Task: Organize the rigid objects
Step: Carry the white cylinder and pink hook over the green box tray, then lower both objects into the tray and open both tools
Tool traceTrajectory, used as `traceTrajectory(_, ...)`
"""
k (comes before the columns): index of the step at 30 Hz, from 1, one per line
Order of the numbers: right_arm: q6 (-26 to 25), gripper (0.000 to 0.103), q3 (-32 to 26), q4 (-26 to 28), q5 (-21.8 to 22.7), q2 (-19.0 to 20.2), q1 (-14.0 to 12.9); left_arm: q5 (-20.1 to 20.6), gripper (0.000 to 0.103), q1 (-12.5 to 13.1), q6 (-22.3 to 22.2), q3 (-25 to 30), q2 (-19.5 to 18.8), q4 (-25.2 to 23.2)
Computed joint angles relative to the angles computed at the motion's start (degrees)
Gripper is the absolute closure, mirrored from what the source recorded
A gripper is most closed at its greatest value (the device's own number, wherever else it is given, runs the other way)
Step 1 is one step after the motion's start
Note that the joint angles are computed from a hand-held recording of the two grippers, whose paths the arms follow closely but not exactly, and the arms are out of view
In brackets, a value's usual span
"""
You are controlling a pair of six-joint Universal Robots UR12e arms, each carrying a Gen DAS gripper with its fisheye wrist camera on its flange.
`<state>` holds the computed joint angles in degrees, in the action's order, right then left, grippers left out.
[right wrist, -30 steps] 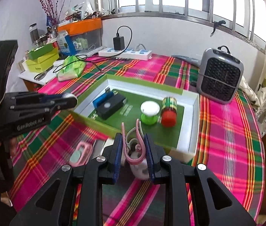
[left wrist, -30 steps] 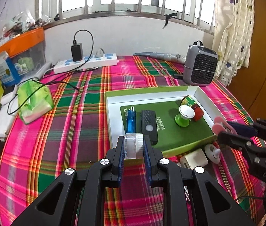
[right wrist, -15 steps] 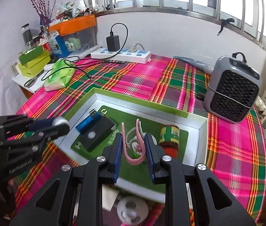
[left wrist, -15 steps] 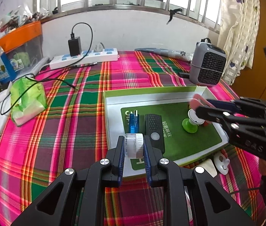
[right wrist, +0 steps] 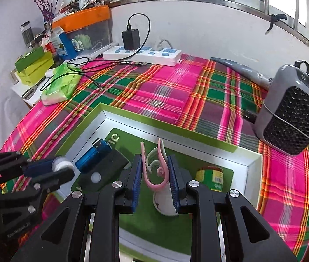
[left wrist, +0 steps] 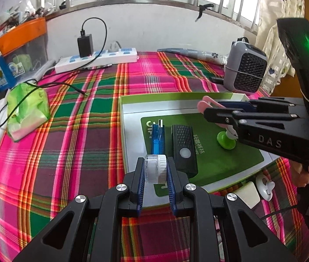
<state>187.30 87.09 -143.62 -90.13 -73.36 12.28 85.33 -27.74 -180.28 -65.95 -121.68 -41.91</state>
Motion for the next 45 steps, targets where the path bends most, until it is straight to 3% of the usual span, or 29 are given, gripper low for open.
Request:
traceTrajectory(17, -0.6, 0.078, -3.9, 4.9, 1.1, 3.1, -0.4, 0.0, 0.085, -0.2, 0.5, 1.0, -0.9, -1.0)
traceTrajectory(45, -0.9, 0.078, -4.0, 5.6, 2.0, 3.6, -0.7, -0.2, 0.085, -0.2, 0.5, 1.2, -1.0, -1.2)
